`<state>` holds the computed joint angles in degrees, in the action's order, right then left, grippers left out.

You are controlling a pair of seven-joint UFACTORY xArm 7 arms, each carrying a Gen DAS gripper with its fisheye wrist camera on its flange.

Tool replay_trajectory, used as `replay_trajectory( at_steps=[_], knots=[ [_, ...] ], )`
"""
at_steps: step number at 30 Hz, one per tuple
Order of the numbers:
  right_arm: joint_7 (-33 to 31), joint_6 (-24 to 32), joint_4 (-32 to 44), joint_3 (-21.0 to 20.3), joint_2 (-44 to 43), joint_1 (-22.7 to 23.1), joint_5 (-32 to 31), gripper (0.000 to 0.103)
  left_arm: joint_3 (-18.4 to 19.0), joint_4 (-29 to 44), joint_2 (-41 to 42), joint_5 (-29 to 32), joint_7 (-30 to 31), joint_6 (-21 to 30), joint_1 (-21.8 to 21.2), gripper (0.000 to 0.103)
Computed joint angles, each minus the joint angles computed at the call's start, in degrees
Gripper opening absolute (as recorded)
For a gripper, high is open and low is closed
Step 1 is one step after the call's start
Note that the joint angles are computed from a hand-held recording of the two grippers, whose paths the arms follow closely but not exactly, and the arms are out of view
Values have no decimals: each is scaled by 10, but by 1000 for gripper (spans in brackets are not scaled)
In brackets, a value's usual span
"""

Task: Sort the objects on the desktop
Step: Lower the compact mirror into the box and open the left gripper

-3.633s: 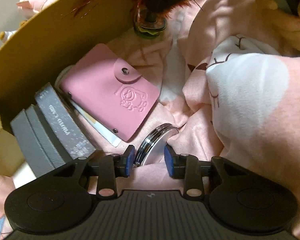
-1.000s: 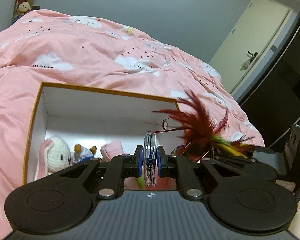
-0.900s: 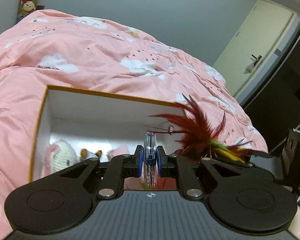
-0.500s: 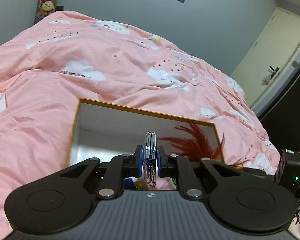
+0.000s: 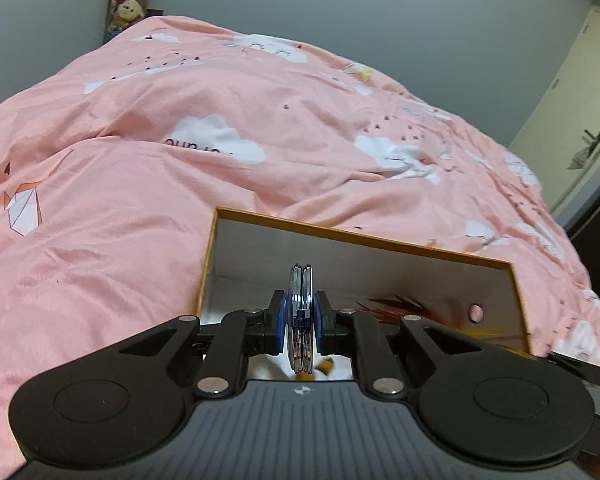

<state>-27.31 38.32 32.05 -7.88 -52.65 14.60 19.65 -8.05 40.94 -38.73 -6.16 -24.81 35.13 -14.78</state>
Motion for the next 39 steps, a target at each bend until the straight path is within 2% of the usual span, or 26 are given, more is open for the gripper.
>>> replay_trajectory(
  at_steps=[7,20,29,37,39],
  knots=[
    [6,-8,-1,-1,4,-6,2,42,-7,15,66,15,-7,-2,10,15],
    [4,-7,-4,-4,10,-7,6,42,-20,31,105,53,9,8,3,16],
    [6,2,-6,-3,1,-10,3,43,-55,59,112,136,-1,63,19,17],
    [7,1,-6,-4,0,-13,1,43,-60,54,107,167,-2,60,19,18],
    [8,1,-7,-4,0,-14,1,43,-77,53,104,200,-20,57,33,25]
  ],
)
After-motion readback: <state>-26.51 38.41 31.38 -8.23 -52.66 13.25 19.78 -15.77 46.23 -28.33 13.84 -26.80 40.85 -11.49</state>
